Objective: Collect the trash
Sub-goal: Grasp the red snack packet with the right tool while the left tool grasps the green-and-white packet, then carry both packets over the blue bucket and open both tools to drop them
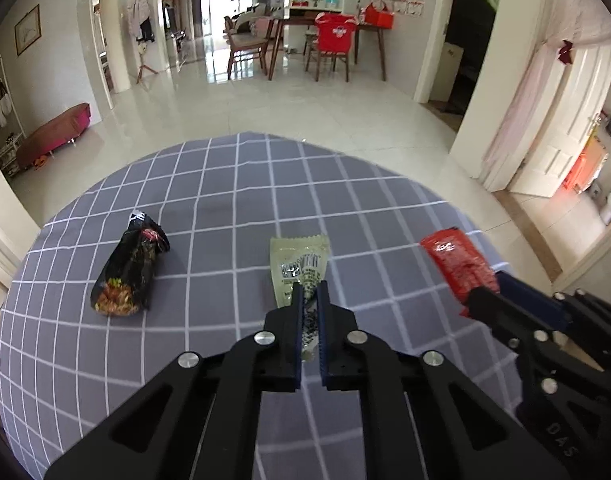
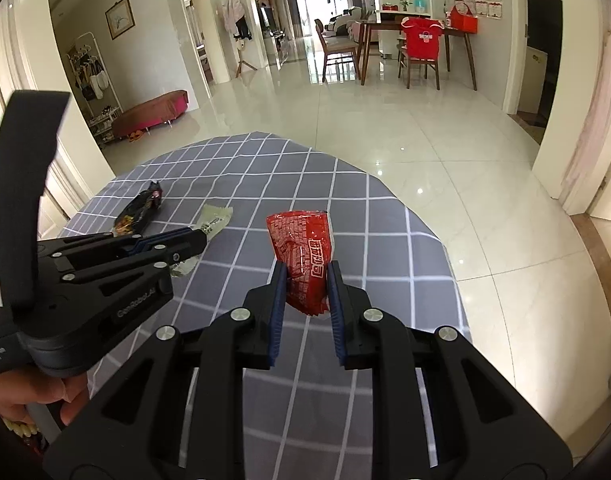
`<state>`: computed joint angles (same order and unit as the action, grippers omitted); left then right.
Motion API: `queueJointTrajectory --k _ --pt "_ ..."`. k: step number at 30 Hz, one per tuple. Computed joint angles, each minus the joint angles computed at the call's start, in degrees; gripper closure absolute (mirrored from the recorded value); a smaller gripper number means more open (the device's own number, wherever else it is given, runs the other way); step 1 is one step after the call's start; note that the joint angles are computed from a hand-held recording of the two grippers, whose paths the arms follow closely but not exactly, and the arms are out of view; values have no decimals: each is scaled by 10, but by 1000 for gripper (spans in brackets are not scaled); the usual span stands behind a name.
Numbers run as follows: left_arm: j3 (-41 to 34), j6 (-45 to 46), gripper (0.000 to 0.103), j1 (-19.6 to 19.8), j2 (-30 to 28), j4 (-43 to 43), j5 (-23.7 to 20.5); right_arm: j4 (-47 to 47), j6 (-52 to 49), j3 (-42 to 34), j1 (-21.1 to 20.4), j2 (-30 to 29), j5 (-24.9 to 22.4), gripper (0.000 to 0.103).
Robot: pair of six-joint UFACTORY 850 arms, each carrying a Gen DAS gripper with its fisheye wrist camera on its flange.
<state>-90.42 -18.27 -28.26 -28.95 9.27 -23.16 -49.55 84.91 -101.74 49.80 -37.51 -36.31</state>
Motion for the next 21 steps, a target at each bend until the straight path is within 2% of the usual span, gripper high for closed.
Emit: queueJointTrajectory --k 6,10,16,21 --pt "55 122 97 -6 62 -136 24 -54 94 83 16 68 15 83" --pt "84 152 97 -30 99 -165 34 -106 175 153 34 127 4 83" --pt "116 168 97 -100 134 -184 46 -172 306 282 78 234 -57 83" --pt "129 208 97 -164 135 -223 51 -181 407 401 128 330 -136 83"
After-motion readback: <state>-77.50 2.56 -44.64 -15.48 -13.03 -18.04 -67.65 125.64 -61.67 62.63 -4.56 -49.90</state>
